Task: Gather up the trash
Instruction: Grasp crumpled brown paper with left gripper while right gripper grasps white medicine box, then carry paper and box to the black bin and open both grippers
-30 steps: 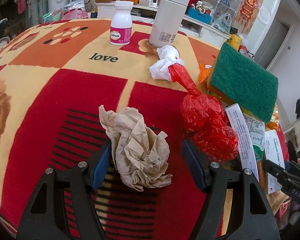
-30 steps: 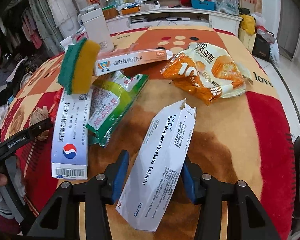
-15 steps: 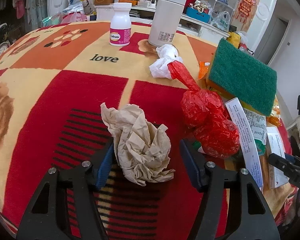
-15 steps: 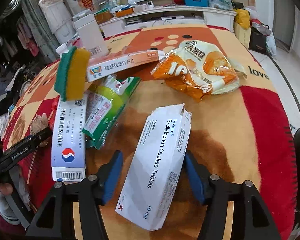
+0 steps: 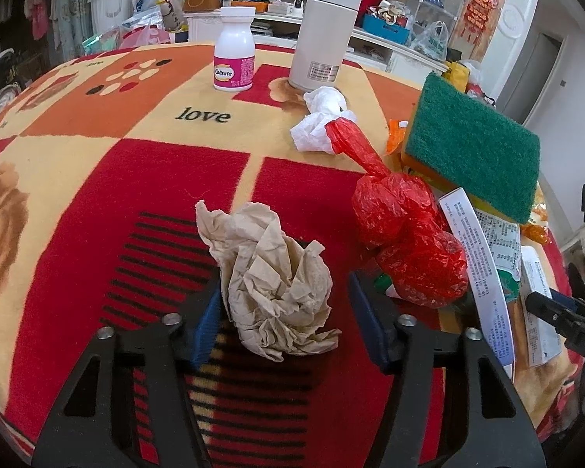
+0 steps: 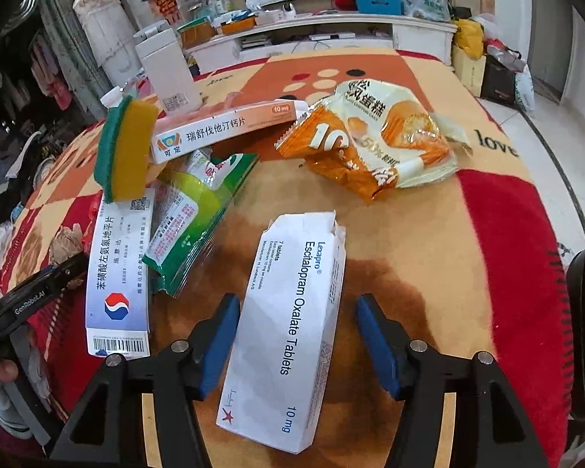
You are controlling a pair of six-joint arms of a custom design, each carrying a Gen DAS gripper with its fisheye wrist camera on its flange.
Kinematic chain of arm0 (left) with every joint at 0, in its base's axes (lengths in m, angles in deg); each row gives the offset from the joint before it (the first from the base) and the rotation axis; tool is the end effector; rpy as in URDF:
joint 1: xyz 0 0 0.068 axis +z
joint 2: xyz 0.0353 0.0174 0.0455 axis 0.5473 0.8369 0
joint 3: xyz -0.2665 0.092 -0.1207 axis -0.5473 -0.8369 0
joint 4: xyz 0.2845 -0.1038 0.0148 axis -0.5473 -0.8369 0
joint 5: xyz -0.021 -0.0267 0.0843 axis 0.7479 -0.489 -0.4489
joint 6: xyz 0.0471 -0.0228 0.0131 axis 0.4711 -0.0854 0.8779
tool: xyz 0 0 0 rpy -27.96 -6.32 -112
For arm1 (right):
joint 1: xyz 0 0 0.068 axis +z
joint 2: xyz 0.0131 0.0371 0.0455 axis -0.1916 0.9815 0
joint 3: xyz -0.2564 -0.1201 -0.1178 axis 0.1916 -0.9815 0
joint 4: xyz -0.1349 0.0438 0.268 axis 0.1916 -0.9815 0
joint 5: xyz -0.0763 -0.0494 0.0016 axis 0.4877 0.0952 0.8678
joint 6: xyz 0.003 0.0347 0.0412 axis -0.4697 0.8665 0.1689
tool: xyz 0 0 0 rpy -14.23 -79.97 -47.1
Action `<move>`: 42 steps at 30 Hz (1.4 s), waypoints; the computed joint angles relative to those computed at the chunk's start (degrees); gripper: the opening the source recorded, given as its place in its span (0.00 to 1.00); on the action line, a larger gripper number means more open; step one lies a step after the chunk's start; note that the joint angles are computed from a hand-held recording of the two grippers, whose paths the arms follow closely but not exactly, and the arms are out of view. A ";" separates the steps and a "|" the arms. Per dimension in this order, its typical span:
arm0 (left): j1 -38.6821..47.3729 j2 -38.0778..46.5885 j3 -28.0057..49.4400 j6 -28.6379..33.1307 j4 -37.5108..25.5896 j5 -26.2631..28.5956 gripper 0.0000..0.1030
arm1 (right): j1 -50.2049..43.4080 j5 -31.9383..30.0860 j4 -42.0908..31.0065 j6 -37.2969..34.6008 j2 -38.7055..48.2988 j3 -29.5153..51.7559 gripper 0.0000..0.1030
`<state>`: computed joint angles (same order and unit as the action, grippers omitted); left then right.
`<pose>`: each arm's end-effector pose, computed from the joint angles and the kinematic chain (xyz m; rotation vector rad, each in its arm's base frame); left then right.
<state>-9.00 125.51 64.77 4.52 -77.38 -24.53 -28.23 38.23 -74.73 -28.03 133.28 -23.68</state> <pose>0.2100 -0.1624 0.0566 -0.8709 2.3231 0.1029 0.3466 -0.0874 0.0930 -0.8888 2.5032 0.5030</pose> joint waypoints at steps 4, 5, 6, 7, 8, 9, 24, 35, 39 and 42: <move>-0.26 -0.62 -0.24 -1.23 -1.85 -0.41 0.34 | 0.15 -0.90 -0.12 -1.48 0.13 -0.12 0.49; -0.32 -1.72 -1.25 -1.26 -1.07 -0.19 0.30 | 0.21 -0.82 0.13 -2.19 -0.13 -0.45 0.48; -0.36 -2.59 -2.05 -1.21 -0.28 0.06 0.29 | -0.01 -1.07 -0.23 -2.75 -0.05 -0.34 0.48; -0.61 -3.97 -3.14 -1.28 0.55 0.29 0.27 | -0.21 -1.27 -0.79 -3.03 -0.02 -0.20 0.47; -0.99 -5.03 -3.79 -1.43 0.73 0.08 0.26 | -0.61 -1.70 -1.96 -3.34 0.26 0.45 0.47; -1.53 -5.90 -4.17 -1.64 0.59 -0.30 0.26 | -1.04 -2.26 -2.69 -3.59 0.29 0.80 0.47; -8.23 -11.35 2.06 0.50 -6.66 -4.49 0.25 | -6.43 -7.11 -11.90 -7.87 0.86 5.91 0.47; -9.01 -4.41 12.33 8.08 -6.18 -3.10 0.25 | -10.67 -8.91 -15.32 -9.14 2.74 10.89 0.47; -8.73 -0.91 16.80 11.56 -5.09 -1.57 0.25 | -12.60 -9.05 -16.53 -8.84 4.82 14.27 0.47; -8.50 2.61 21.28 15.04 -4.20 -0.28 0.25 | -14.39 -9.05 -17.39 -8.54 6.77 17.29 0.47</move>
<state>-17.50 128.13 86.04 19.56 -81.57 -24.81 -42.63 29.19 -92.13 -36.57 140.05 -6.40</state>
